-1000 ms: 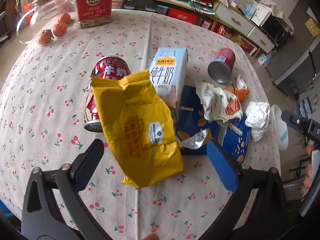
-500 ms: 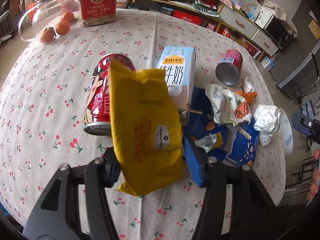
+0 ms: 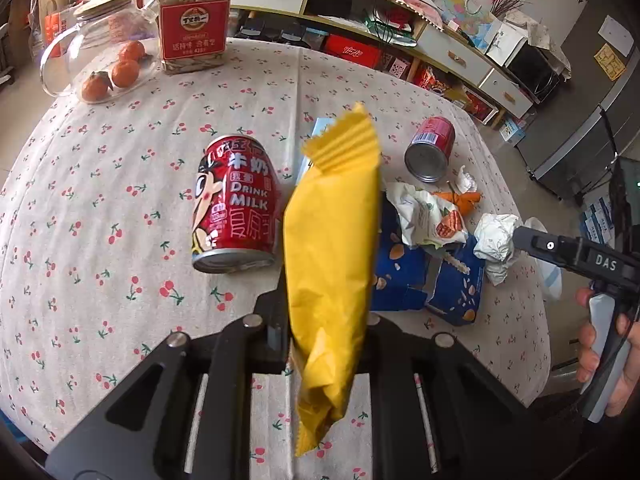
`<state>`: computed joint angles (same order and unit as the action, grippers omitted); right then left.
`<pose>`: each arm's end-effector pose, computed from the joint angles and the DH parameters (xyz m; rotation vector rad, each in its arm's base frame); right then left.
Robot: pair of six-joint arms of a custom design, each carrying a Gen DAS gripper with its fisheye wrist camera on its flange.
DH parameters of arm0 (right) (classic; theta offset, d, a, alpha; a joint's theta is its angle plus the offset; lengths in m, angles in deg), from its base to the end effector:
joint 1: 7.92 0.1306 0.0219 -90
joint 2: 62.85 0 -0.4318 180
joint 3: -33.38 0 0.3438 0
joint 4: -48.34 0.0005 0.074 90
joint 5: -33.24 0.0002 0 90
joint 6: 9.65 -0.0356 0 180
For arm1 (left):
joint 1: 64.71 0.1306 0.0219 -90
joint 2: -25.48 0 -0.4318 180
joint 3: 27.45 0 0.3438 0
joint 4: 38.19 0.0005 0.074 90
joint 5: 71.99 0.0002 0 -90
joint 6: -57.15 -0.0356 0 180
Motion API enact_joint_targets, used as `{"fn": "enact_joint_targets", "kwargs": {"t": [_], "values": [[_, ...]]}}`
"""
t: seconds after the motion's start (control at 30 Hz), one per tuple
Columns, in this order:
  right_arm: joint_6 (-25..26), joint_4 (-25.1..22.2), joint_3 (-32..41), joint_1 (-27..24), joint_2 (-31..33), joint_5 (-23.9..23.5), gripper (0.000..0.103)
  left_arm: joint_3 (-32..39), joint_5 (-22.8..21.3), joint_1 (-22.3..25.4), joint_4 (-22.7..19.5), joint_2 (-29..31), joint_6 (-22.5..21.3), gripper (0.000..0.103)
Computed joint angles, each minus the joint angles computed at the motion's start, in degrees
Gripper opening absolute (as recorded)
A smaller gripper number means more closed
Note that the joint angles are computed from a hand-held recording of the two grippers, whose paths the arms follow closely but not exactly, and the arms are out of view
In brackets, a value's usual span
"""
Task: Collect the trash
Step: 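Grasp the yellow snack bag with the left gripper and lift it, then grasp the crumpled white cloth with the right gripper and lift it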
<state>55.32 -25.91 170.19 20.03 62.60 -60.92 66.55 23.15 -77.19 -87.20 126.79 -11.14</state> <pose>0.5813 0.3108 0.4525 -0.0933 2.7231 0.3816 0.4953 -0.1134 0.4191 -0.1730 2.5791 -0.3409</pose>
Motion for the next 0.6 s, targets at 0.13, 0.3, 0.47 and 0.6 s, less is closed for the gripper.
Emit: {"fn": "enact_joint_targets", "kwargs": {"t": [0.13, 0.3, 0.47, 0.6], "values": [[-0.9, -0.4, 0.2, -0.2, 1.2, -1.6, 0.085, -0.3, 0.5, -0.2, 0.5, -0.6, -0.2, 0.016], [-2.2, 0.1, -0.5, -0.6, 2.1, -3.8, 0.079, -0.4, 0.6, -0.4, 0.9, -1.0, -1.0, 0.016], [-3.9, 2.3, -3.3, -1.5, 1.2, -7.6, 0.042, -0.2, 0.6, -0.6, 1.0, -1.2, -1.3, 0.015], [-3.2, 3.4, -4.9, -1.8, -0.5, -7.2, 0.030, -0.2, 0.4, -1.1, 1.5, -1.6, -1.6, 0.015]]}}
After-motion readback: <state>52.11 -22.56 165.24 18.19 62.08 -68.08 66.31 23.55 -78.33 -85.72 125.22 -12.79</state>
